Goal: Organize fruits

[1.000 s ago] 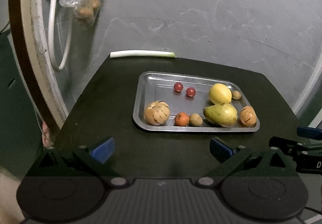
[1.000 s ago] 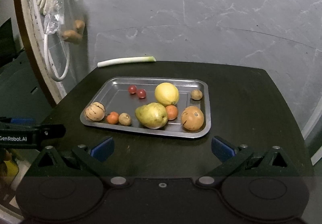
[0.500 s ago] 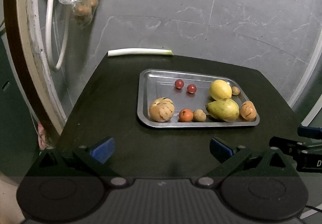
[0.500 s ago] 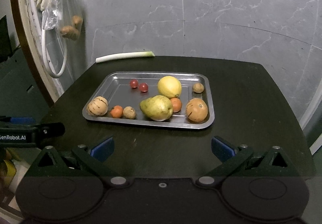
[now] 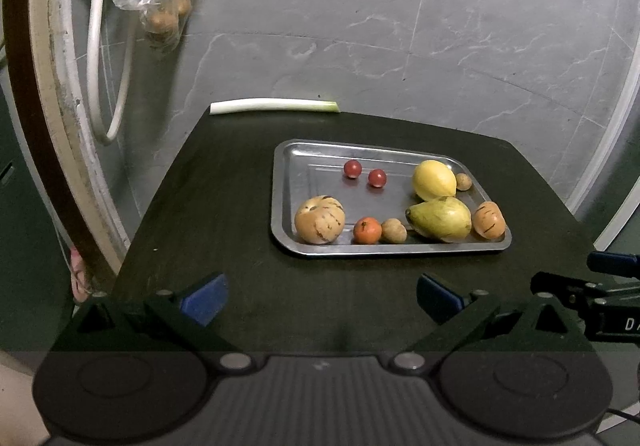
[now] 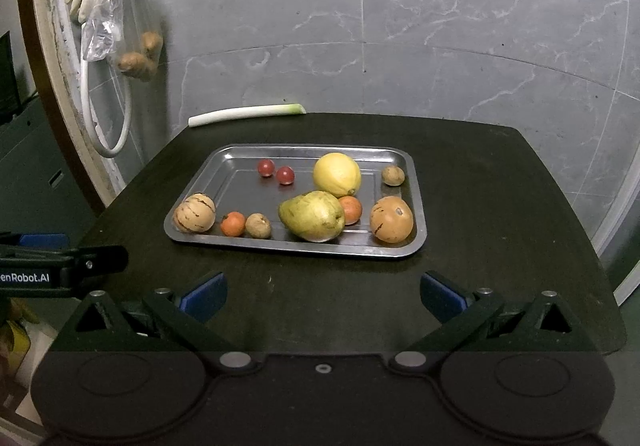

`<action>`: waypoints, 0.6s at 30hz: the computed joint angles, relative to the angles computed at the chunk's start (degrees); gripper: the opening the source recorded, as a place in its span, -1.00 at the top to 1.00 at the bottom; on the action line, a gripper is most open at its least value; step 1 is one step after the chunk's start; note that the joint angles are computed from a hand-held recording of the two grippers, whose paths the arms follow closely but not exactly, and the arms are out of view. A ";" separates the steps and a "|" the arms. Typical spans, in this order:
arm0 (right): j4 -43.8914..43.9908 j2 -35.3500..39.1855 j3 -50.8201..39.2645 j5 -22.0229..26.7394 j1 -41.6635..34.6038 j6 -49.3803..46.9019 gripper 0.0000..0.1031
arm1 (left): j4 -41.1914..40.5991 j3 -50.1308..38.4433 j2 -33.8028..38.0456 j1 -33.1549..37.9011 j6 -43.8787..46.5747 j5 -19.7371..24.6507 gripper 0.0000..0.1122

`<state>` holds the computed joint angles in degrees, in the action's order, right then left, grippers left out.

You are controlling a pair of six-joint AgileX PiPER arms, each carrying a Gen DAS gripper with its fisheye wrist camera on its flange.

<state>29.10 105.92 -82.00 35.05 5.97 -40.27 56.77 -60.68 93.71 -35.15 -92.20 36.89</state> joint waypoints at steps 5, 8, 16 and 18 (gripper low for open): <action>-0.02 0.03 -0.03 -0.01 0.03 -0.05 -0.98 | -0.45 -0.61 0.46 -0.13 0.00 0.33 -0.82; -0.14 0.09 -0.06 -0.07 0.08 0.14 -0.98 | -0.43 -0.50 0.40 0.01 0.10 0.11 -0.82; -0.44 0.32 -0.04 -0.23 0.25 0.53 -0.98 | -0.77 -0.34 0.34 0.37 0.60 -0.36 -0.82; -0.70 0.38 0.00 -0.32 0.34 0.88 -0.98 | -0.85 -0.35 0.38 0.37 0.68 -0.37 -0.82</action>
<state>28.40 106.30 -82.01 34.73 6.31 -39.38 55.92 -61.02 94.08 -34.78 -91.52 36.51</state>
